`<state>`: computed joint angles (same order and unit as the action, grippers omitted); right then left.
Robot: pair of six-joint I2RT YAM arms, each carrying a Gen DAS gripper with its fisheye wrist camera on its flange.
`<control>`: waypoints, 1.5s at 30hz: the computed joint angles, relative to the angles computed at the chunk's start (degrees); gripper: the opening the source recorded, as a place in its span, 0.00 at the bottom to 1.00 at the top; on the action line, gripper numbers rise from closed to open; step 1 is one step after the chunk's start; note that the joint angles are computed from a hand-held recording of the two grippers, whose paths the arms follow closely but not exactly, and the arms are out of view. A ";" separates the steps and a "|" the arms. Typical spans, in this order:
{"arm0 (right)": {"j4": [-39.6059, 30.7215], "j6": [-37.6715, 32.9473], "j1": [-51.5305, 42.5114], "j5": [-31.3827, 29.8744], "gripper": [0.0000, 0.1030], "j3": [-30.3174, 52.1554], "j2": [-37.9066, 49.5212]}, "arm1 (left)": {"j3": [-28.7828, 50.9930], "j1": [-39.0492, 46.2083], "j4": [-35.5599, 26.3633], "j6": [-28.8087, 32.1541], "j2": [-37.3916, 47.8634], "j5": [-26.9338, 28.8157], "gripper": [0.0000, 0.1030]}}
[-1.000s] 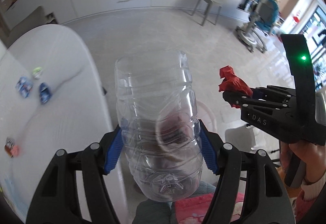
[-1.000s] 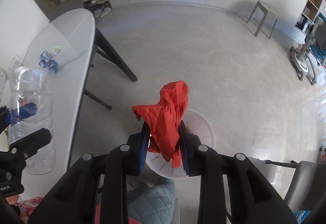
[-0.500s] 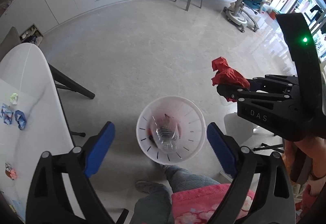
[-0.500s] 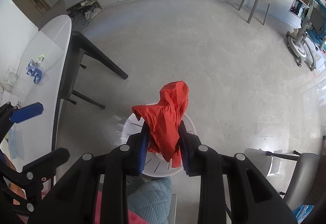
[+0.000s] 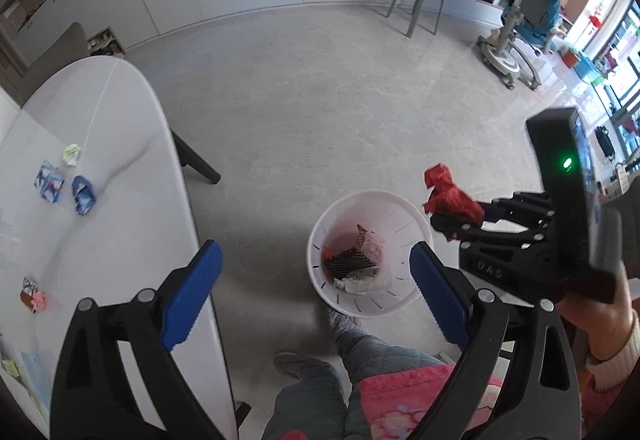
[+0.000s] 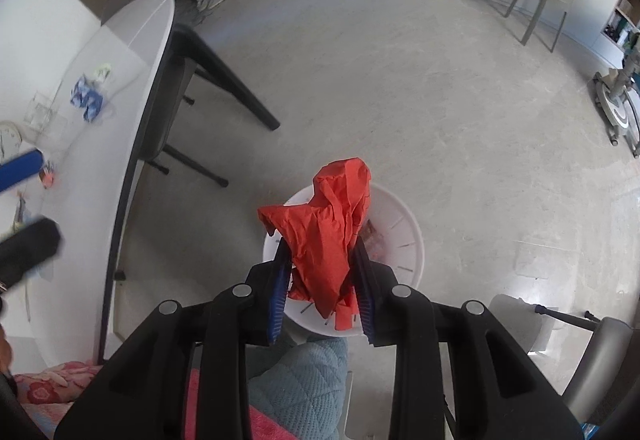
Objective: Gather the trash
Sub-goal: 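Carry the tray and red paper to the bin and release both, then move both tools back over the table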
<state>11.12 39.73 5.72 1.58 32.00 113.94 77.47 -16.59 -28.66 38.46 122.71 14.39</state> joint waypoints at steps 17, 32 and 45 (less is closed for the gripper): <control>-15.29 3.02 8.07 7.86 0.98 14.55 -0.62 | 7.33 12.69 -3.71 -1.03 2.43 3.01 0.92; -27.83 1.35 17.84 11.04 0.98 40.10 7.94 | 23.20 26.40 -9.44 -2.00 11.11 4.41 0.92; -40.60 0.39 22.16 11.37 0.98 71.71 24.23 | 59.89 37.43 -27.82 -8.69 31.16 6.68 0.92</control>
